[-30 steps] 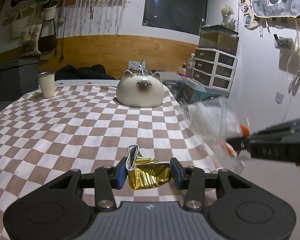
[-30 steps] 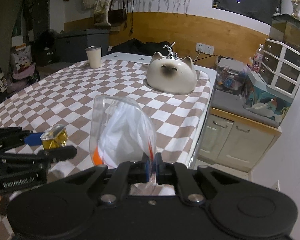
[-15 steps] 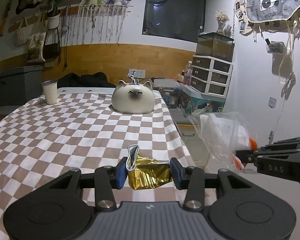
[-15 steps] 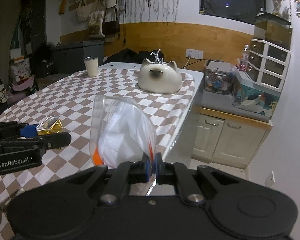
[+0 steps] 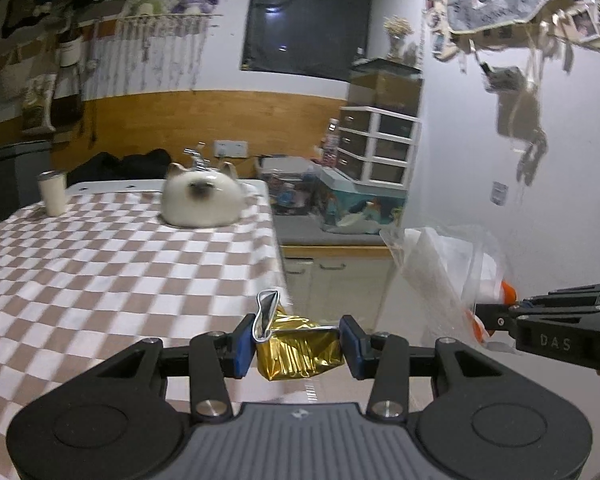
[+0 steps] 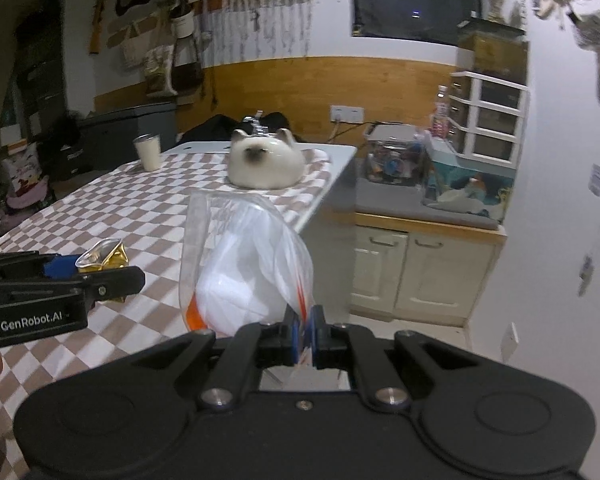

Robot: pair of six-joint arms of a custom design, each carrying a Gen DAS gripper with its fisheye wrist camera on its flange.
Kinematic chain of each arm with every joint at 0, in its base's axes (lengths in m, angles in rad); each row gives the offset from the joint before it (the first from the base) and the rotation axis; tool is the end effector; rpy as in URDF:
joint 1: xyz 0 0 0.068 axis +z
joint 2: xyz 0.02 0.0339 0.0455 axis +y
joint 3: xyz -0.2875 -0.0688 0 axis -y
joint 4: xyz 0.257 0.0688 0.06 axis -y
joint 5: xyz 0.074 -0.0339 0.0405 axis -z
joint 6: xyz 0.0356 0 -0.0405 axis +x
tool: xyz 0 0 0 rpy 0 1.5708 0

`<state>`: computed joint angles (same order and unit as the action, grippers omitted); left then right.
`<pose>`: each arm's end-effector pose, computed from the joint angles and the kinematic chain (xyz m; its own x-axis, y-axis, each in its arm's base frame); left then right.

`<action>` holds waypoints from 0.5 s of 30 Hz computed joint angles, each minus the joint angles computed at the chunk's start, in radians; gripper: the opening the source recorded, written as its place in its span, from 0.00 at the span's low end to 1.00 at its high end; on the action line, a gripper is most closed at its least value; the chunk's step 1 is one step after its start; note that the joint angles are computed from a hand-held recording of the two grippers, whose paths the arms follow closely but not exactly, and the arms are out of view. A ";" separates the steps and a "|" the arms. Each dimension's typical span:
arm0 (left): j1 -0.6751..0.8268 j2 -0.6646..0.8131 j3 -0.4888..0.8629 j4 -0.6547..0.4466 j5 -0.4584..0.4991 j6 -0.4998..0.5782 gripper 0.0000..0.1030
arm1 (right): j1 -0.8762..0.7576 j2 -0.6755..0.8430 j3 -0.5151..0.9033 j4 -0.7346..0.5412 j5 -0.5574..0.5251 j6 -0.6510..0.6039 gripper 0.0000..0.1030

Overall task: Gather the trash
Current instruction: 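Lift the gold wrapper and clear bag and carry them over the wastebasket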

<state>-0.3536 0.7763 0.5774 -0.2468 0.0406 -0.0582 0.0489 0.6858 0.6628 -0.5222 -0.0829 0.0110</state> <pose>0.1660 -0.0628 0.2757 -0.4259 0.0952 -0.8998 0.3562 0.9318 -0.0700 0.1491 0.0102 0.2929 -0.5193 -0.0144 -0.8545 -0.1137 0.9921 0.0523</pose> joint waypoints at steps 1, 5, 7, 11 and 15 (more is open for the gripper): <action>-0.036 0.011 -0.003 0.010 -0.021 -0.015 0.44 | -0.049 -0.013 -0.007 -0.010 -0.036 -0.018 0.06; -0.180 0.077 -0.008 0.057 -0.108 -0.064 0.44 | -0.256 -0.046 -0.033 -0.049 -0.178 -0.108 0.06; -0.238 0.112 -0.009 0.077 -0.145 -0.079 0.44 | -0.366 -0.050 -0.045 -0.069 -0.251 -0.162 0.06; -0.337 0.206 -0.004 0.126 -0.182 -0.110 0.44 | -0.562 -0.026 -0.065 -0.093 -0.378 -0.269 0.06; -0.402 0.323 0.018 0.166 -0.179 -0.121 0.44 | -0.706 0.019 -0.093 -0.097 -0.454 -0.363 0.06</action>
